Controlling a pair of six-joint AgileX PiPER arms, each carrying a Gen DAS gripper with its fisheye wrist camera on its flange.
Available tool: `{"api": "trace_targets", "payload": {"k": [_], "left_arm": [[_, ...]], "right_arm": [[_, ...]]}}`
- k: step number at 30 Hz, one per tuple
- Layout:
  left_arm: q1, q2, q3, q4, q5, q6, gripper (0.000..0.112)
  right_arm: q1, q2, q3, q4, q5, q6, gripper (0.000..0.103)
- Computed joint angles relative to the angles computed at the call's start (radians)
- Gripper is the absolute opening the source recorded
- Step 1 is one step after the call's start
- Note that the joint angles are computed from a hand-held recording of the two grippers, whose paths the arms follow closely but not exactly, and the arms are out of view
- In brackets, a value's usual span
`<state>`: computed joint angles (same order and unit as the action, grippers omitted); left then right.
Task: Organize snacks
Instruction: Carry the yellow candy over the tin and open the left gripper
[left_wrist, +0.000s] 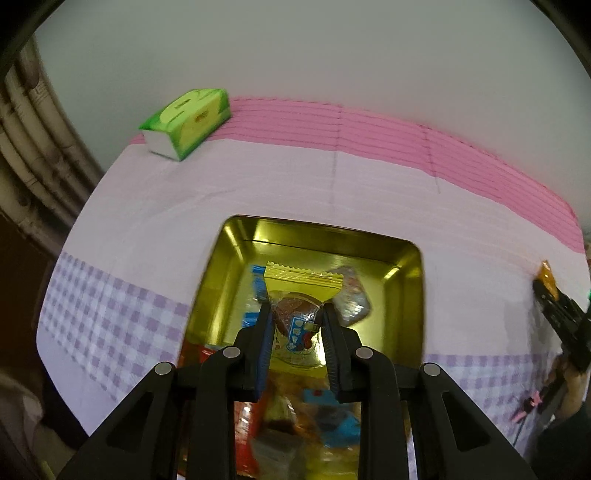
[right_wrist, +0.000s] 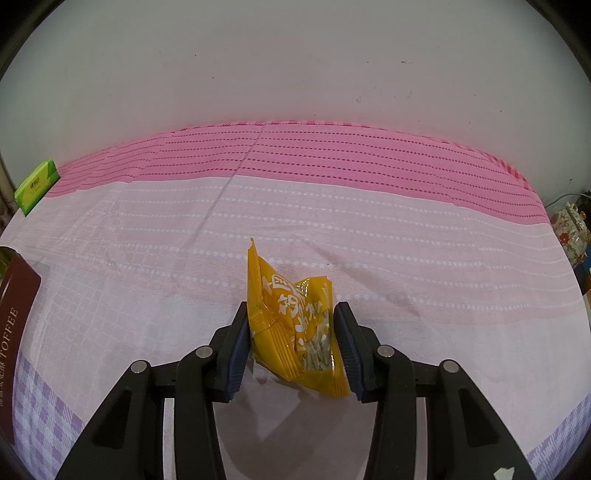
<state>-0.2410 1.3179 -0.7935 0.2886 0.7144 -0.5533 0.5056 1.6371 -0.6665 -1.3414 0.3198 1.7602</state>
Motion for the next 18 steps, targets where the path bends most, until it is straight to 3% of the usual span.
{"api": "trace_targets", "payload": {"k": [18], "left_arm": [[0.046,0.153,0.010,-0.026,-0.073,0.077,0.026]], "right_arm": [[0.001,0.000,0.000,-0.001,0.001,0.000,0.042]]}}
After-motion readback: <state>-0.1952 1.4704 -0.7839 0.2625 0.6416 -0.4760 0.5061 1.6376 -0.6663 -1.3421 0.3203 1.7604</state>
